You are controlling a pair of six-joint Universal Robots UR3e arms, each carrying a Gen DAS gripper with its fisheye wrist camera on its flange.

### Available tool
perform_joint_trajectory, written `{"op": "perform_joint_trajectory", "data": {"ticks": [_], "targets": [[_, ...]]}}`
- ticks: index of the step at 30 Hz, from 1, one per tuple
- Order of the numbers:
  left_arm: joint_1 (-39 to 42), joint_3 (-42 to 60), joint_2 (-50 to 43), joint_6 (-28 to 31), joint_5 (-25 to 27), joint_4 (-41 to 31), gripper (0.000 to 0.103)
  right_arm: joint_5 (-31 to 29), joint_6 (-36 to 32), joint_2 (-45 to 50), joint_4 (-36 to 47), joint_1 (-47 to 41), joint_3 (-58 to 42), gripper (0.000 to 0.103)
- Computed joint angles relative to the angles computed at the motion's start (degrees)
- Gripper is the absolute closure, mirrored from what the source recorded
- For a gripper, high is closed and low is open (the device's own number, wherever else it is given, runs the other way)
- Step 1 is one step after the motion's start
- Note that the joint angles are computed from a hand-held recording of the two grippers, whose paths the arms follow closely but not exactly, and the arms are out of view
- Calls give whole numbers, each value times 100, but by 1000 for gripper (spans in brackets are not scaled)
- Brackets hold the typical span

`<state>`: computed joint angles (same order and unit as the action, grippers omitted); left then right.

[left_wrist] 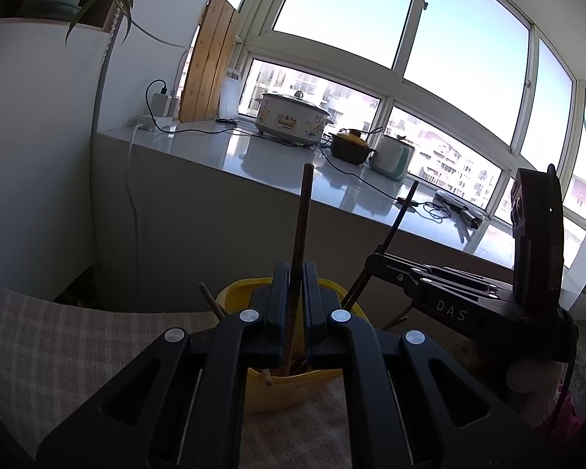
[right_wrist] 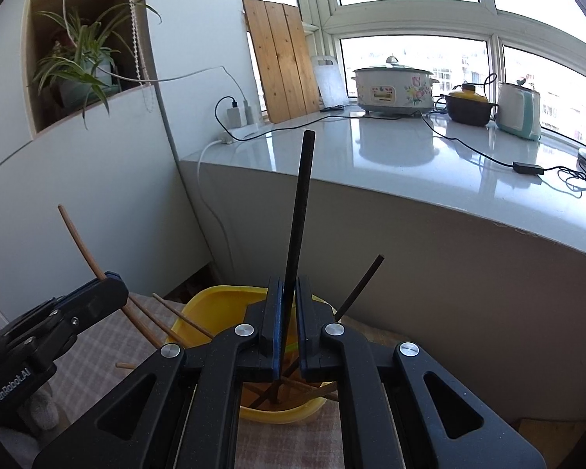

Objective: Organize utensils

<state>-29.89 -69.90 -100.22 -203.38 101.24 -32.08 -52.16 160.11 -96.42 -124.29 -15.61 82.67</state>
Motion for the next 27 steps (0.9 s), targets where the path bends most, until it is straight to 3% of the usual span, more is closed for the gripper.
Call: {"op": "perform_joint_trajectory", "data": {"ticks": [2,4,9,11,12,15,19,22,27], "targets": [[10,13,-9,7,-18,-44,95,-48,-33,9,14,19,5,98],[10,35,-32,11,-28,-112,85,-116,-60,8,5,46,33,97],[3,-86,30,-46,-55,-109,82,-142,-90,-48,49,23,109,97],[3,-171,92,-64,-48,-64,71,-177,-90,-92,41,32,140,96],[8,-219,130,-64,-35,-31,65,-193,-90,-109,33,34,150,91],[-35,-311,234,-74,56,14,65,-98,-35,-235,-97,-43,298,59],[-100,-454,390,-85,199,48,61,5,-29,-423,-163,-138,427,57],[-197,-578,500,-106,381,116,45,14,-41,-554,-203,-166,508,57],[-396,-691,653,-62,720,76,40,78,-64,-839,-294,-266,718,51]]}}
